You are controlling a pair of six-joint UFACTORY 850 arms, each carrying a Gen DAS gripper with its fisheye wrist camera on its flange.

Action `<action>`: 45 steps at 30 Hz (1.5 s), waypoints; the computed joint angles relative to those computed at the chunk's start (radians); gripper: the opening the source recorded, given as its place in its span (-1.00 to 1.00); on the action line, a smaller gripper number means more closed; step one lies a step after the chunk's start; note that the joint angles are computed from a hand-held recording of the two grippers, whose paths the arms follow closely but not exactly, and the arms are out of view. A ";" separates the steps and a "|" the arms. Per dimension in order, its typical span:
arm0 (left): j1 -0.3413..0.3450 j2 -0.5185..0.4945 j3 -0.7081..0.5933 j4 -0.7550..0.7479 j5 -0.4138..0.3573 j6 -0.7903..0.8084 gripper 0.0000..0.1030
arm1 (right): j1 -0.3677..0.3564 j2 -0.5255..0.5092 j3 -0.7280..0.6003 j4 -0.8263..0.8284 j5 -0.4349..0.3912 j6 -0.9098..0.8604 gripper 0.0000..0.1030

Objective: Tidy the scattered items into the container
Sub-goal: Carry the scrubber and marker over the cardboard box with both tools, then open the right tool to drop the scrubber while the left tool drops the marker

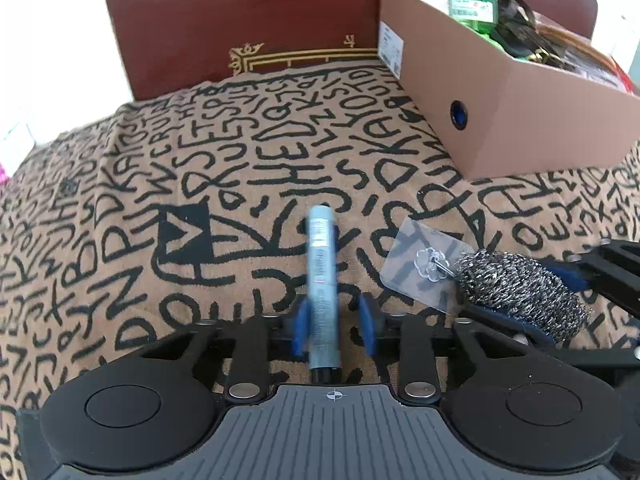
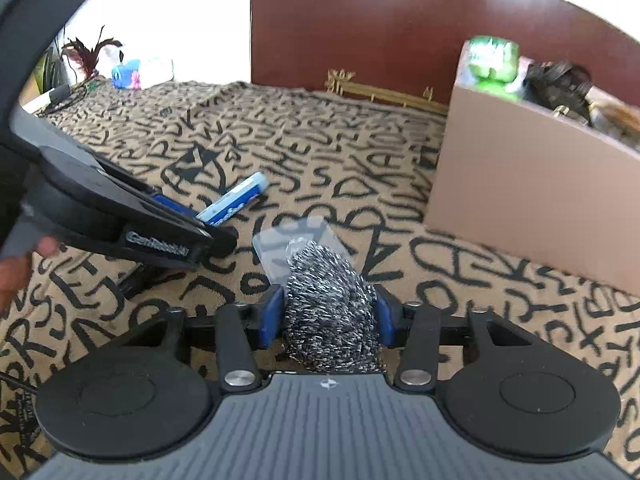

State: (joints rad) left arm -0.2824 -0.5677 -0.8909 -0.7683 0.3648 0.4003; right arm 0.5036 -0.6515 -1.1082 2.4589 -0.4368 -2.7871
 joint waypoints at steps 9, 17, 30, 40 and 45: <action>0.009 0.094 0.053 0.363 -0.050 -0.373 -0.80 | -0.059 0.085 0.056 -0.097 -0.125 0.123 -0.26; -0.019 0.190 0.033 0.650 -0.032 -0.583 -0.79 | -0.138 0.196 0.106 -0.057 -0.209 0.051 -0.26; -0.059 0.025 -0.379 0.559 -0.160 -0.495 -0.79 | -0.215 0.146 -0.071 0.285 -0.206 -0.198 -0.25; -0.043 -0.199 -0.690 0.275 -0.238 -0.189 -0.30 | -0.232 -0.130 -0.468 0.322 -0.063 -0.083 -0.05; -0.055 -0.191 -0.610 0.294 -0.033 -0.208 1.00 | -0.249 -0.164 -0.485 0.225 -0.010 -0.026 0.65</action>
